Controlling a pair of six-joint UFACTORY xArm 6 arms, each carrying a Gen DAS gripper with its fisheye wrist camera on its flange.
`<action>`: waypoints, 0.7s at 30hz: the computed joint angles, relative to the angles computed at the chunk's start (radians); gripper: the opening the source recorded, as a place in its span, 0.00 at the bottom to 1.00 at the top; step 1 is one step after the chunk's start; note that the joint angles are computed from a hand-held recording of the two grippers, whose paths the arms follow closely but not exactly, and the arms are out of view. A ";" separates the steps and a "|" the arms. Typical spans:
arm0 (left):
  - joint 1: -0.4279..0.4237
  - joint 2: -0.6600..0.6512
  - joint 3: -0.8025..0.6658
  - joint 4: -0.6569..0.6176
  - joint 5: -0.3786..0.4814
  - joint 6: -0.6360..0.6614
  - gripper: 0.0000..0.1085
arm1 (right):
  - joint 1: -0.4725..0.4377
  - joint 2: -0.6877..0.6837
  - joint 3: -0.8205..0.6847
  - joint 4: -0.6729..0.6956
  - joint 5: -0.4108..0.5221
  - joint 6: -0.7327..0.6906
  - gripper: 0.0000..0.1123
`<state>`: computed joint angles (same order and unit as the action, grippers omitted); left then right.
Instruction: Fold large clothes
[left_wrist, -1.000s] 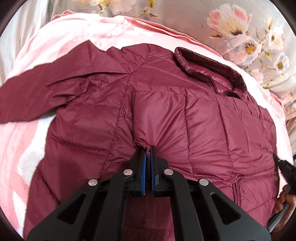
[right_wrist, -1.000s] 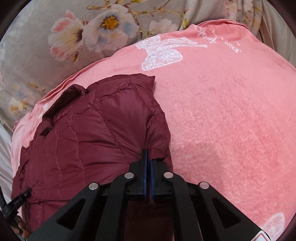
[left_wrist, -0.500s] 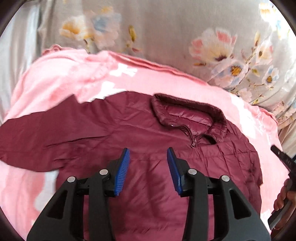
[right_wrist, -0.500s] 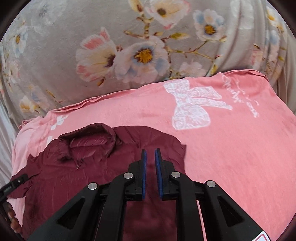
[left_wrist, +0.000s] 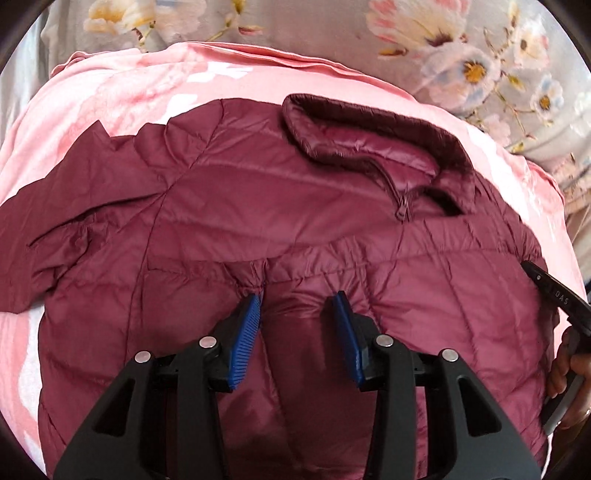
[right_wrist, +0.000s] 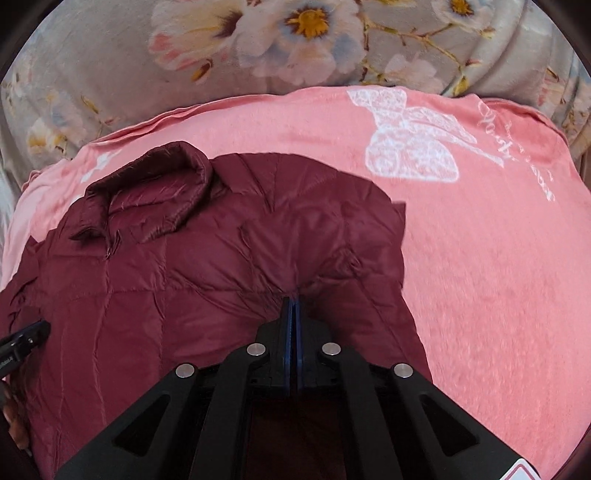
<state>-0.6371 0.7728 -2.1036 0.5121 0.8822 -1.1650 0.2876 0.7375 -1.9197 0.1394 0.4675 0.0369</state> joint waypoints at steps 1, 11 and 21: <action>-0.001 -0.006 0.015 0.013 -0.007 -0.004 0.37 | -0.002 -0.002 0.008 0.022 -0.003 -0.012 0.00; -0.019 -0.010 0.049 0.134 -0.015 -0.073 0.37 | 0.010 -0.003 0.036 -0.107 -0.037 0.085 0.00; -0.019 -0.015 0.062 0.155 -0.038 -0.093 0.41 | 0.017 0.002 0.023 -0.256 -0.021 0.185 0.00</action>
<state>-0.6561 0.7578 -2.0419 0.6671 0.8441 -1.2581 0.3048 0.7395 -1.8963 -0.1165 0.4469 0.2214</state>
